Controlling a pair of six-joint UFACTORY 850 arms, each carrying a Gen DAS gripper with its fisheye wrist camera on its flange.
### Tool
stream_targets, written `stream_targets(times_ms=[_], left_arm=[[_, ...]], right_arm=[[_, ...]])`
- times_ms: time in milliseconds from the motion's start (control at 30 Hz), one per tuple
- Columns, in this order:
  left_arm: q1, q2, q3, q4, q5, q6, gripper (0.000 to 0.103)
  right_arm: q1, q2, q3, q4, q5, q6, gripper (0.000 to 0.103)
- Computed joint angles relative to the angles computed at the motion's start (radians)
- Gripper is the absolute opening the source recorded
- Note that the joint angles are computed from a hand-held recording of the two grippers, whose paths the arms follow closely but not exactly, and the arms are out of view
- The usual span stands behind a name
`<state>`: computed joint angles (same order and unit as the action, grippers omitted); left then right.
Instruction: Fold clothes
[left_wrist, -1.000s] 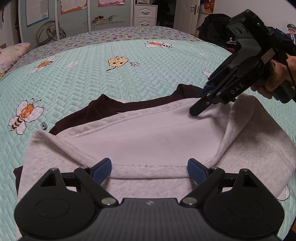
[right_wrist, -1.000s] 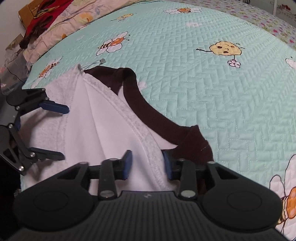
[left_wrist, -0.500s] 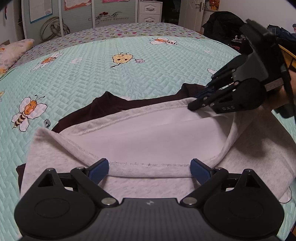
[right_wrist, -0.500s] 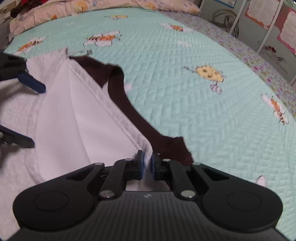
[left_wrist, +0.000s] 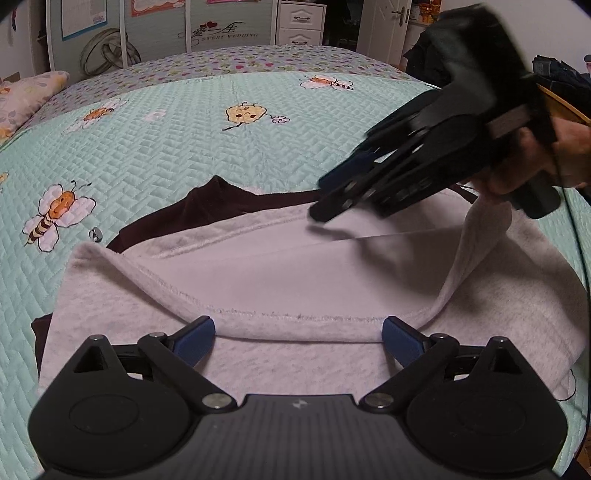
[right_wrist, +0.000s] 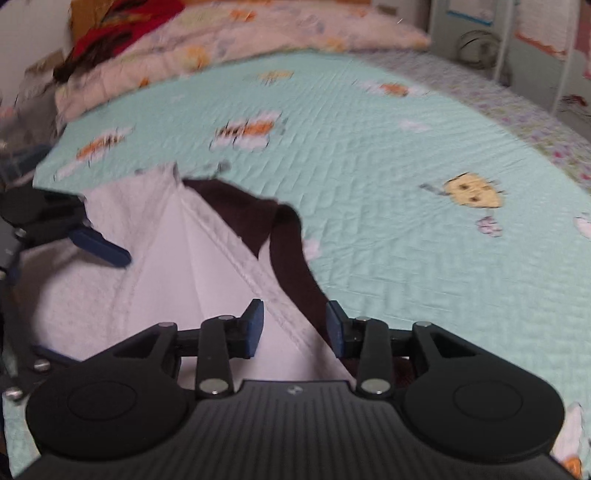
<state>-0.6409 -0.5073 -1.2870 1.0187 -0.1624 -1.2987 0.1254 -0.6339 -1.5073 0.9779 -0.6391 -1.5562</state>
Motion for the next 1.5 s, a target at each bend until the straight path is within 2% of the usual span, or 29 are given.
stream_targets(times_ms=[67,233,300,367,400,467,600,733,800,867,900,933,967,1000,1033,1100,1433,1467,1500], left_arm=[[0.003,0.000,0.002,0.005,0.007,-0.006,0.099],[-0.003,-0.002,0.004,0.066,0.001,-0.059,0.101],[-0.002,-0.003,0.002,0.058,0.002,-0.053,0.101],[-0.001,-0.004,0.001,0.050,0.003,-0.046,0.101],[-0.001,-0.004,0.000,0.047,0.002,-0.044,0.101],[-0.001,-0.006,-0.003,0.046,-0.002,-0.043,0.101],[-0.003,-0.006,-0.002,0.044,-0.005,-0.044,0.101],[-0.003,-0.007,-0.004,0.034,-0.008,-0.034,0.101],[-0.003,-0.006,-0.003,0.025,-0.007,-0.023,0.101],[-0.001,-0.005,-0.002,0.006,-0.004,-0.003,0.102],[-0.001,-0.005,-0.002,0.012,-0.003,-0.009,0.102],[-0.001,-0.005,-0.001,0.020,-0.002,-0.017,0.102],[-0.002,-0.006,-0.001,0.027,-0.003,-0.020,0.102],[-0.002,-0.006,0.000,0.034,-0.004,-0.025,0.102],[-0.002,-0.006,0.000,0.031,-0.002,-0.021,0.102],[0.000,-0.006,0.001,0.021,0.001,-0.009,0.102],[0.001,-0.012,0.001,0.050,0.006,-0.033,0.102],[0.003,-0.012,0.001,0.044,0.008,-0.027,0.102],[0.004,-0.013,0.000,0.038,0.010,-0.021,0.103]], right_arm=[[0.008,-0.035,-0.043,-0.052,-0.035,0.045,0.041],[0.004,-0.058,-0.072,-0.058,-0.100,-0.020,0.044],[0.007,-0.069,-0.094,-0.097,-0.126,0.025,0.045],[0.013,-0.075,-0.120,-0.157,-0.145,0.106,0.031],[0.019,-0.071,-0.120,-0.181,-0.133,0.134,0.018],[0.026,-0.046,-0.090,-0.180,-0.097,0.109,0.014],[0.031,-0.007,-0.041,-0.163,-0.090,0.054,0.001],[0.055,0.018,-0.003,-0.214,-0.045,0.030,0.001],[0.056,0.021,0.009,-0.171,-0.027,-0.012,0.001],[0.046,0.024,0.014,-0.080,-0.021,-0.067,0.005],[0.042,0.024,0.013,-0.040,-0.015,-0.096,0.011],[0.040,0.016,0.001,-0.042,-0.020,-0.098,0.027],[0.042,0.003,-0.019,-0.079,-0.027,-0.070,0.036],[0.046,-0.009,-0.036,-0.120,-0.027,-0.039,0.051],[0.049,-0.018,-0.044,-0.146,-0.020,-0.024,0.056],[0.047,-0.031,-0.053,-0.154,-0.015,-0.021,0.057],[0.006,-0.103,-0.148,-0.158,-0.187,0.067,0.056],[0.003,-0.110,-0.163,-0.165,-0.207,0.084,0.055],[0.000,-0.116,-0.176,-0.173,-0.225,0.099,0.049]])
